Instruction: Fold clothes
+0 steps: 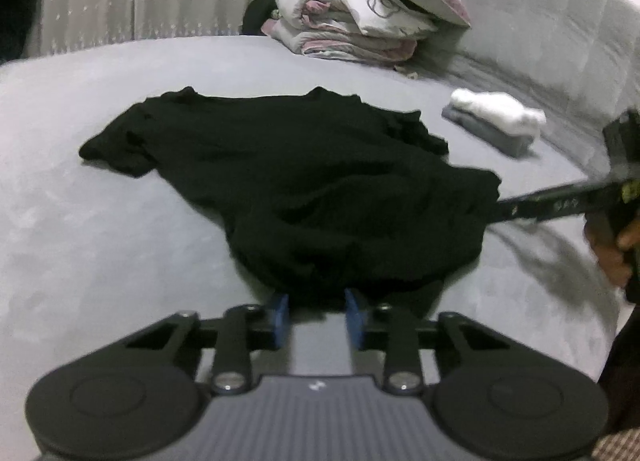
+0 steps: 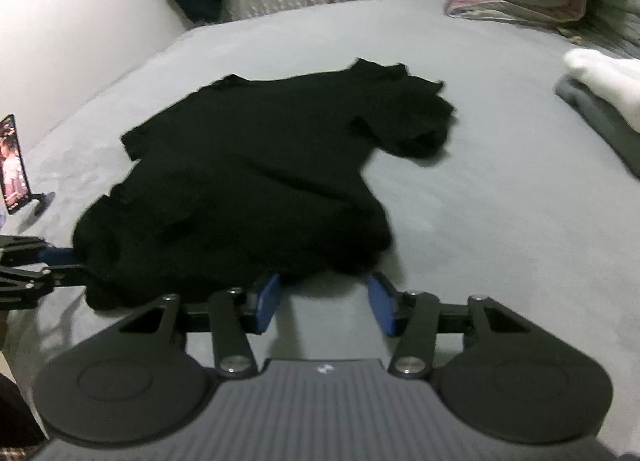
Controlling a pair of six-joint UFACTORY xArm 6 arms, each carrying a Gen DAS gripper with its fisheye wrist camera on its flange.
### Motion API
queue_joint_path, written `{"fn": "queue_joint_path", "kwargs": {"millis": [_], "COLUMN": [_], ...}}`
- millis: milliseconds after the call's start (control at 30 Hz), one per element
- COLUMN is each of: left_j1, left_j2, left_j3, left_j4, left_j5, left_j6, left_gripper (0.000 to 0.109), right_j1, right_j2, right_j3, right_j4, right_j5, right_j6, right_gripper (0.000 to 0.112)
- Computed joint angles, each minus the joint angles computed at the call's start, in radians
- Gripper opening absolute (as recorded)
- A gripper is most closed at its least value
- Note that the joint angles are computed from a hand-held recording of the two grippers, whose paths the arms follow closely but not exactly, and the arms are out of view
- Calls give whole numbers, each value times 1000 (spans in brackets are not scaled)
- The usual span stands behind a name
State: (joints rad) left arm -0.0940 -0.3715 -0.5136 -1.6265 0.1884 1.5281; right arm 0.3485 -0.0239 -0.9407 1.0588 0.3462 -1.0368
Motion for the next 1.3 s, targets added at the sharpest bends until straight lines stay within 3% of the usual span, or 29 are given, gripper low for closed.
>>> {"fn": "queue_joint_path", "kwargs": {"millis": [33, 67, 100, 367, 567, 767, 867, 933, 1033, 1100, 1300], "left_j1": [6, 14, 23, 95, 111, 109, 114, 123, 134, 131, 130], "left_j2": [3, 1, -4, -12, 62, 117, 140, 143, 136, 128, 120], "left_j3": [-6, -8, -9, -57, -138, -193, -209, -208, -198, -188, -165], "left_j4": [-8, -6, -7, -178, -127, -129, -70, -26, 14, 36, 81], "left_j5": [19, 41, 63, 147, 141, 123, 126, 139, 150, 137, 122], "left_j6": [-12, -33, -48, -13, -113, -119, -168, -208, -225, -227, -238], "left_gripper": [7, 5, 4, 2, 3, 4, 17, 37, 38, 38, 38], "right_j1": [7, 13, 18, 51, 69, 71, 66, 52, 32, 21, 1], "right_j2": [9, 17, 24, 36, 119, 218, 265, 285, 301, 291, 229], "right_j3": [-10, -21, -32, -100, -195, -289, -322, -329, -340, -340, -304], "right_j4": [22, 40, 58, 234, 220, 158, 71, 35, 18, 22, 13], "right_j5": [0, 6, 11, -26, -66, -102, -104, -86, -50, -18, 32], "right_j6": [-16, -27, -39, -137, -80, 20, 121, 164, 198, 213, 224], "right_gripper": [38, 18, 6, 4, 4, 4, 4, 3, 3, 14, 14]}}
